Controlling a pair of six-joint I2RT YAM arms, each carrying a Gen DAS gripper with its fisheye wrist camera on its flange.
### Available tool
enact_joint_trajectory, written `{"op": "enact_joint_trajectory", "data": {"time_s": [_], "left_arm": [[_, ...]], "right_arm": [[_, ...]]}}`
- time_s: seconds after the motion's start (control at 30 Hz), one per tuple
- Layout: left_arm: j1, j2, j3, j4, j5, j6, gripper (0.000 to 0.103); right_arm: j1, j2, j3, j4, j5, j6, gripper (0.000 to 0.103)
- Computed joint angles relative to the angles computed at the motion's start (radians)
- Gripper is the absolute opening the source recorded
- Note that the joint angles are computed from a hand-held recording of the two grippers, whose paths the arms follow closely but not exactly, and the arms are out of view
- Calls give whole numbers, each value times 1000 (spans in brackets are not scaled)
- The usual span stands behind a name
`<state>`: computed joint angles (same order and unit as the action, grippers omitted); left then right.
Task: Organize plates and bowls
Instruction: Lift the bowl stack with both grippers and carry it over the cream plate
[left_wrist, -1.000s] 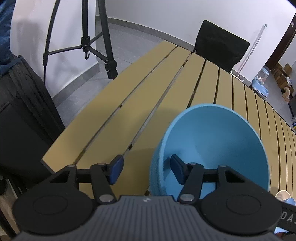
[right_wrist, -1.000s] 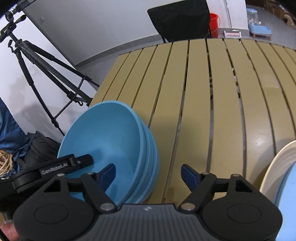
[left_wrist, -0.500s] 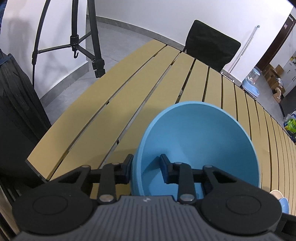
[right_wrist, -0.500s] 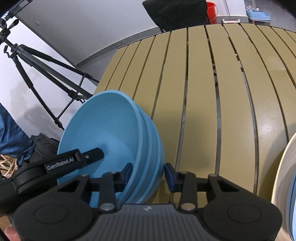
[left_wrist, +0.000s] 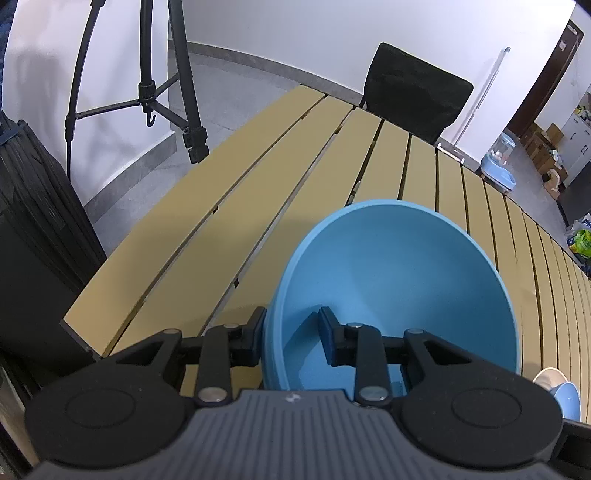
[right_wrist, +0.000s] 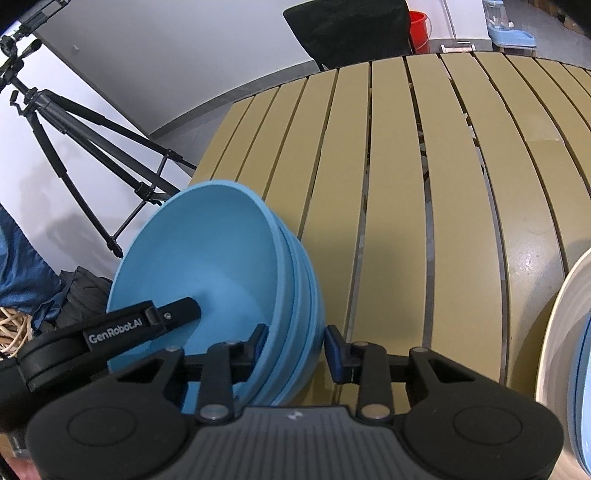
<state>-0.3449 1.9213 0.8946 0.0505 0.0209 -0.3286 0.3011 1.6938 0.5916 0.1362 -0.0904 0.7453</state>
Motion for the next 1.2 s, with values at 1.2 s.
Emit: {"op": "enact_joint_trajectory", "data": {"time_s": [1.2], "left_arm": [[-119,-680,-322,-172,-88,-61,30]], "right_arm": [[228,-637,-160,-323,231,128,32]]}}
